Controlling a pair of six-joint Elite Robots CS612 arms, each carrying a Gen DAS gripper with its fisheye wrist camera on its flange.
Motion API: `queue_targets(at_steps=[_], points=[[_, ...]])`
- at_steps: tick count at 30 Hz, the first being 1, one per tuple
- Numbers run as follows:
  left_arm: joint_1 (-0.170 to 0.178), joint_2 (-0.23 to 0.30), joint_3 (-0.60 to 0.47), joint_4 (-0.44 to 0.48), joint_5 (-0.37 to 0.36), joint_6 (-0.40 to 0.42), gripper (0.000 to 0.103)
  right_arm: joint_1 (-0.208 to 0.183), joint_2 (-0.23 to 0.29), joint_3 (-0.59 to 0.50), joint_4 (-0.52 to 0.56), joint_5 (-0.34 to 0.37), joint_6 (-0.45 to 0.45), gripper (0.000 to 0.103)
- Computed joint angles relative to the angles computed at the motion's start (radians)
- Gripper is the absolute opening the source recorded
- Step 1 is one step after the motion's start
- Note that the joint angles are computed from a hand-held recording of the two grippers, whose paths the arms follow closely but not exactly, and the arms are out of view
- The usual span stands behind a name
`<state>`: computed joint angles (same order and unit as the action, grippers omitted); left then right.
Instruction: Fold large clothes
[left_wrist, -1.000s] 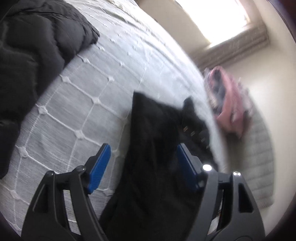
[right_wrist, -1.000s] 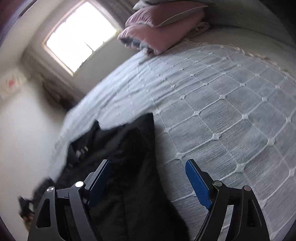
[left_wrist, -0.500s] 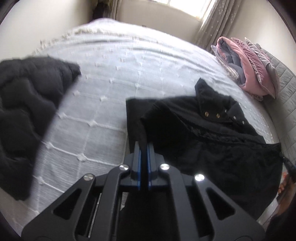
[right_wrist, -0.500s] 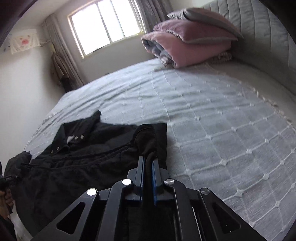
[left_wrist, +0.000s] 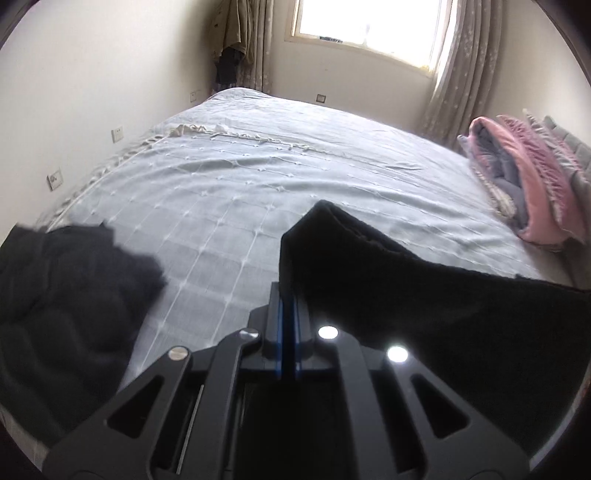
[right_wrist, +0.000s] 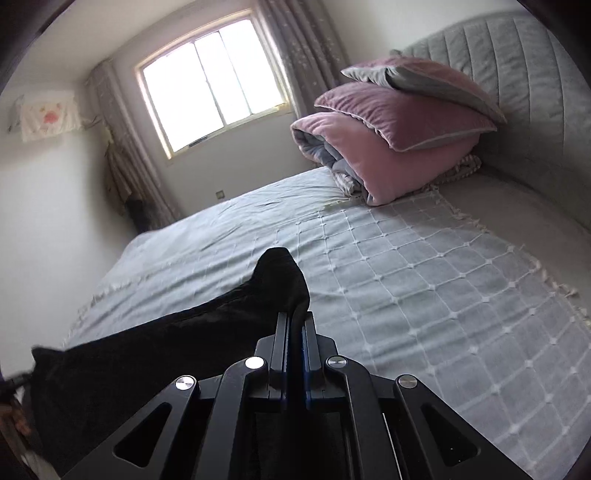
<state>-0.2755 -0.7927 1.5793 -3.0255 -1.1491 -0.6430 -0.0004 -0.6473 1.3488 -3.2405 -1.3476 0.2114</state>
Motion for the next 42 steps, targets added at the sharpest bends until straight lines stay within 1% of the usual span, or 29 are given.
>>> queue_targets(at_steps=[3, 6, 8, 10, 11, 12, 13, 15, 16, 18, 20, 21, 22, 23, 24, 25, 26, 27, 28, 29, 30, 32, 33, 34, 36, 38, 40, 41, 42], points=[[0.013, 0.083, -0.138, 0.153, 0.010, -0.021, 0.006, 0.016, 0.072, -0.138, 0.105, -0.039, 0.033, 0.005], [0.010, 0.159, -0.250, 0.304, 0.074, -0.058, 0.005, 0.037, 0.151, -0.267, 0.223, -0.116, 0.051, 0.005], [0.012, 0.199, -0.297, 0.363, 0.094, -0.104, 0.005, 0.045, 0.195, -0.334, 0.296, -0.176, 0.078, 0.004], [0.021, 0.239, -0.336, 0.422, 0.072, -0.162, 0.005, 0.043, 0.240, -0.391, 0.360, -0.211, 0.143, 0.003], [0.022, 0.250, -0.341, 0.427, 0.065, -0.165, 0.004, 0.044, 0.263, -0.421, 0.394, -0.241, 0.156, 0.002], [0.020, 0.256, -0.342, 0.424, 0.068, -0.166, 0.004, 0.047, 0.277, -0.441, 0.420, -0.268, 0.143, 0.002], [0.013, 0.259, -0.333, 0.399, 0.096, -0.152, 0.004, 0.049, 0.295, -0.461, 0.443, -0.279, 0.120, 0.002], [0.015, 0.254, -0.323, 0.370, 0.090, -0.140, 0.004, 0.046, 0.316, -0.469, 0.456, -0.222, 0.099, 0.002], [0.023, 0.246, -0.317, 0.363, 0.057, -0.139, 0.005, 0.046, 0.321, -0.472, 0.467, -0.219, 0.092, 0.002], [0.035, 0.230, -0.298, 0.337, 0.011, -0.150, 0.007, 0.043, 0.317, -0.459, 0.443, -0.225, 0.115, 0.003], [0.049, 0.199, -0.247, 0.263, -0.037, -0.177, 0.007, 0.039, 0.302, -0.441, 0.431, -0.223, 0.121, 0.004], [0.050, 0.187, -0.226, 0.232, -0.055, -0.184, 0.007, 0.037, 0.290, -0.427, 0.420, -0.223, 0.117, 0.007], [0.058, 0.163, -0.184, 0.178, -0.099, -0.182, 0.009, 0.035, 0.273, -0.401, 0.394, -0.213, 0.110, 0.009], [0.061, 0.147, -0.155, 0.148, -0.126, -0.174, 0.012, 0.029, 0.252, -0.366, 0.361, -0.188, 0.104, 0.011], [0.063, 0.126, -0.119, 0.124, -0.153, -0.167, 0.026, 0.022, 0.218, -0.309, 0.317, -0.147, 0.102, 0.012], [0.065, 0.116, -0.100, 0.111, -0.178, -0.163, 0.049, 0.015, 0.190, -0.261, 0.283, -0.112, 0.099, 0.013], [0.070, 0.102, -0.065, 0.072, -0.224, -0.152, 0.059, 0.010, 0.168, -0.223, 0.259, -0.080, 0.094, 0.016], [0.074, 0.092, -0.035, 0.029, -0.274, -0.129, 0.068, -0.001, 0.134, -0.160, 0.230, -0.028, 0.082, 0.024], [0.076, 0.086, -0.018, 0.014, -0.301, -0.106, 0.068, -0.007, 0.117, -0.129, 0.223, 0.003, 0.073, 0.032], [0.076, 0.078, -0.005, 0.031, -0.308, -0.086, 0.068, -0.014, 0.098, -0.093, 0.221, 0.036, 0.056, 0.063], [0.075, 0.073, -0.005, 0.061, -0.301, -0.080, 0.068, -0.022, 0.080, -0.057, 0.224, 0.065, 0.030, 0.089], [0.082, 0.072, -0.014, 0.099, -0.304, -0.105, 0.068, -0.025, 0.069, -0.036, 0.228, 0.034, 0.001, 0.090], [0.086, 0.075, -0.018, 0.095, -0.312, -0.120, 0.068, -0.024, 0.066, -0.038, 0.261, -0.001, -0.010, 0.090], [0.090, 0.081, -0.026, 0.094, -0.322, -0.130, 0.068, -0.027, 0.066, -0.044, 0.287, -0.002, -0.002, 0.090], [0.093, 0.102, -0.061, 0.111, -0.336, -0.118, 0.068, -0.038, 0.078, -0.066, 0.306, 0.043, 0.028, 0.088], [0.086, 0.126, -0.099, 0.147, -0.303, -0.092, 0.068, -0.039, 0.097, -0.099, 0.324, 0.056, 0.027, 0.088], [0.076, 0.156, -0.148, 0.199, -0.268, -0.055, 0.068, -0.031, 0.133, -0.161, 0.362, 0.046, -0.013, 0.084], [0.072, 0.169, -0.169, 0.224, -0.255, -0.052, 0.068, -0.024, 0.157, -0.200, 0.392, 0.028, -0.034, 0.072], [0.070, 0.184, -0.192, 0.250, -0.243, -0.062, 0.068, -0.017, 0.175, -0.230, 0.421, 0.005, -0.037, 0.051]])
